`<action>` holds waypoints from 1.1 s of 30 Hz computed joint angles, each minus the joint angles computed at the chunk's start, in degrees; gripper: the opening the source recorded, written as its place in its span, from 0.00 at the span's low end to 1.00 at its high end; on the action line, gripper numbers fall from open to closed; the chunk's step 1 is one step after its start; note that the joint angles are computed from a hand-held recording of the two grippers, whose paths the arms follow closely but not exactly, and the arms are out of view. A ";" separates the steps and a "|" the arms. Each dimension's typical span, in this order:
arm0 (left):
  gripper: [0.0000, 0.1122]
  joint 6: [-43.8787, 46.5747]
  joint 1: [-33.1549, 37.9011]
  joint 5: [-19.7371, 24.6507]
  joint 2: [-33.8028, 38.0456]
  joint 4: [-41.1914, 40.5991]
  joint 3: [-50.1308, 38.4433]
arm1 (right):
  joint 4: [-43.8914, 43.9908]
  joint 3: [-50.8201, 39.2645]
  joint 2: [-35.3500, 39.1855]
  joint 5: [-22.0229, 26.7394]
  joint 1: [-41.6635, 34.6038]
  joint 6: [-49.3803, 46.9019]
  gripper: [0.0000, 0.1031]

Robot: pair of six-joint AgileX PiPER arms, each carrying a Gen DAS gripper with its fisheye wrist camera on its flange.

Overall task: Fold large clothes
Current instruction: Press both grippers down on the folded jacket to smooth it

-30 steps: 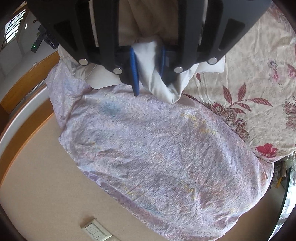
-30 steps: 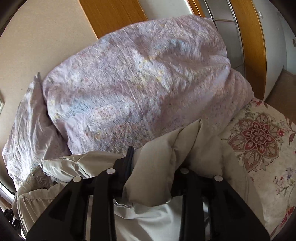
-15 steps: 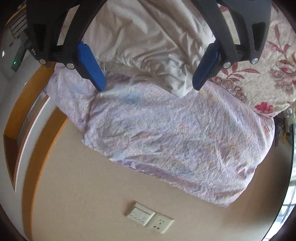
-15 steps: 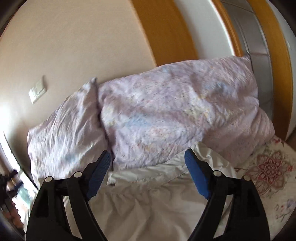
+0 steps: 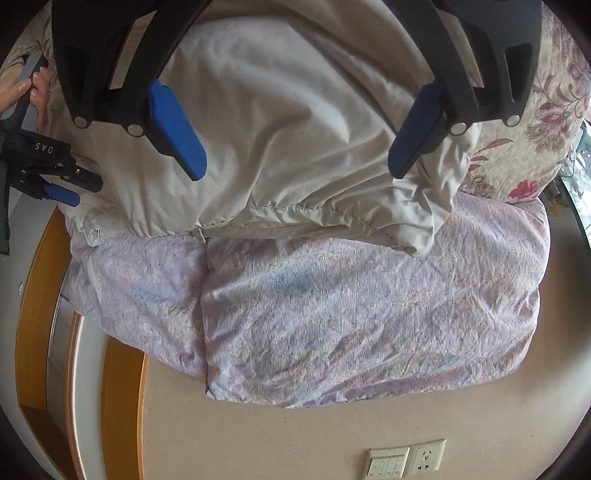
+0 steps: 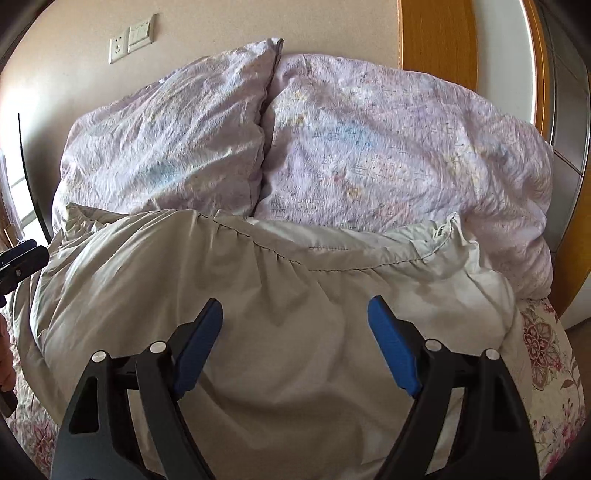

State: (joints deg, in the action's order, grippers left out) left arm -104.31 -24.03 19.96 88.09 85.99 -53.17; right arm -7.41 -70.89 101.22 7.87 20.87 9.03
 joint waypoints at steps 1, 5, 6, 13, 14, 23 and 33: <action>0.88 1.76 -0.17 0.27 1.32 -1.69 -1.43 | 2.80 -0.62 0.16 0.21 0.31 -2.60 0.81; 0.88 13.55 -1.09 5.34 7.72 -12.55 -9.01 | -6.27 -8.16 4.52 6.18 2.96 6.37 0.81; 0.88 16.35 -0.78 6.22 9.34 -15.40 -10.80 | -8.99 -10.48 6.30 8.26 3.40 9.29 0.81; 0.89 20.32 2.91 5.93 15.47 -22.70 -15.66 | 3.58 -21.57 17.47 15.63 0.11 4.06 0.86; 0.89 19.78 2.93 6.01 16.00 -22.07 -15.86 | 2.44 -21.70 17.86 15.39 0.22 5.31 0.87; 0.90 15.88 2.80 7.29 20.86 -18.95 -18.34 | -6.96 -22.27 21.11 14.17 1.18 15.37 0.92; 0.90 22.27 2.39 10.01 20.80 -24.57 -19.01 | -1.99 -23.31 19.51 19.51 1.22 10.03 0.91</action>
State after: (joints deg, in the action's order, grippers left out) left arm -82.03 -21.64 29.96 108.88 61.42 -72.17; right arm -9.40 -94.19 120.73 27.38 22.09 19.06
